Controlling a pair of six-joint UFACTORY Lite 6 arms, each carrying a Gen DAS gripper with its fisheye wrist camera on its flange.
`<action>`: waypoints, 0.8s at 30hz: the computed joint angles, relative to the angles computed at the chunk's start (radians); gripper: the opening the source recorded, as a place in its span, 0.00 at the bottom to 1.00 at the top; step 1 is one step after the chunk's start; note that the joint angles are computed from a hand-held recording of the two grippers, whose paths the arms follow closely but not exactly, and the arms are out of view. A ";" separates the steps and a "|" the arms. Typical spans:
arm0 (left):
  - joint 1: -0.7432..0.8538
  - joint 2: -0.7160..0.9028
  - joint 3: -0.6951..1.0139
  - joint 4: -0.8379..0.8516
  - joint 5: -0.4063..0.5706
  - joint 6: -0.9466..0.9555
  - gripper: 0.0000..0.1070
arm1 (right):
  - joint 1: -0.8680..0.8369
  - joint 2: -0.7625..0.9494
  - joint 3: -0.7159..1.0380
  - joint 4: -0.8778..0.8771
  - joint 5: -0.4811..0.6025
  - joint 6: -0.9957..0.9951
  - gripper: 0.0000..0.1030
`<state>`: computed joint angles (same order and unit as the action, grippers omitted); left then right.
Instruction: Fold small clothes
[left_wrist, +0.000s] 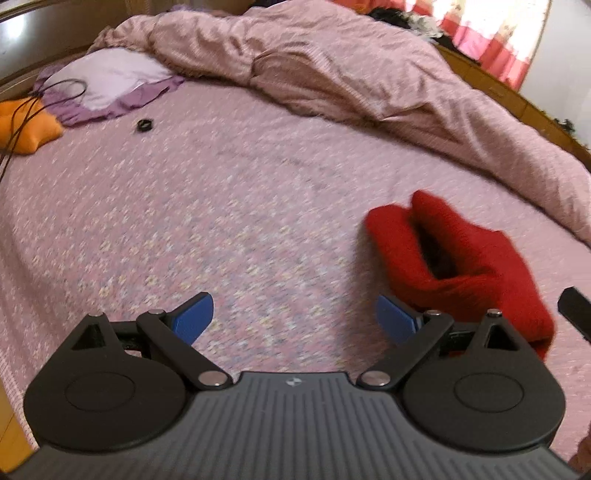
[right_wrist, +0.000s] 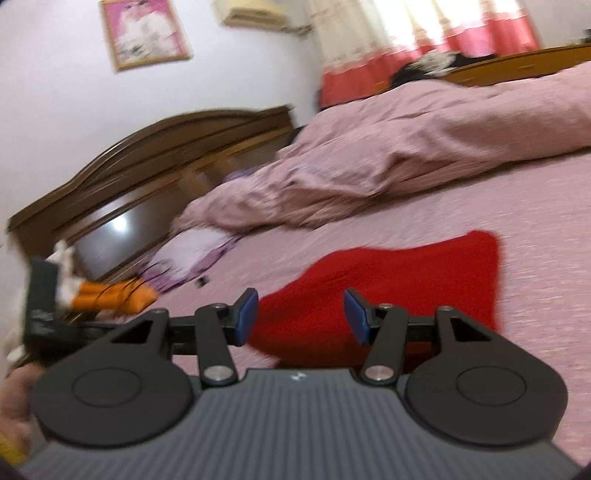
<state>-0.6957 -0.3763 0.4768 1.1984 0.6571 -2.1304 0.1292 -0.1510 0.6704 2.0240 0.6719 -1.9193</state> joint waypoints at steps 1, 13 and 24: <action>-0.009 0.002 0.017 0.001 0.004 0.009 0.91 | -0.019 -0.006 -0.009 0.027 -0.016 -0.016 0.53; -0.042 0.284 0.332 0.167 -0.088 0.006 0.90 | -0.146 0.117 0.012 0.109 -0.172 0.033 0.53; 0.037 0.577 0.543 0.239 -0.225 0.027 0.65 | -0.211 0.201 0.045 0.060 -0.098 0.115 0.54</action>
<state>-0.6582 0.2010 1.0199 1.4369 0.4321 -2.1037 -0.0818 0.0502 0.7156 2.0844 0.5735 -1.8043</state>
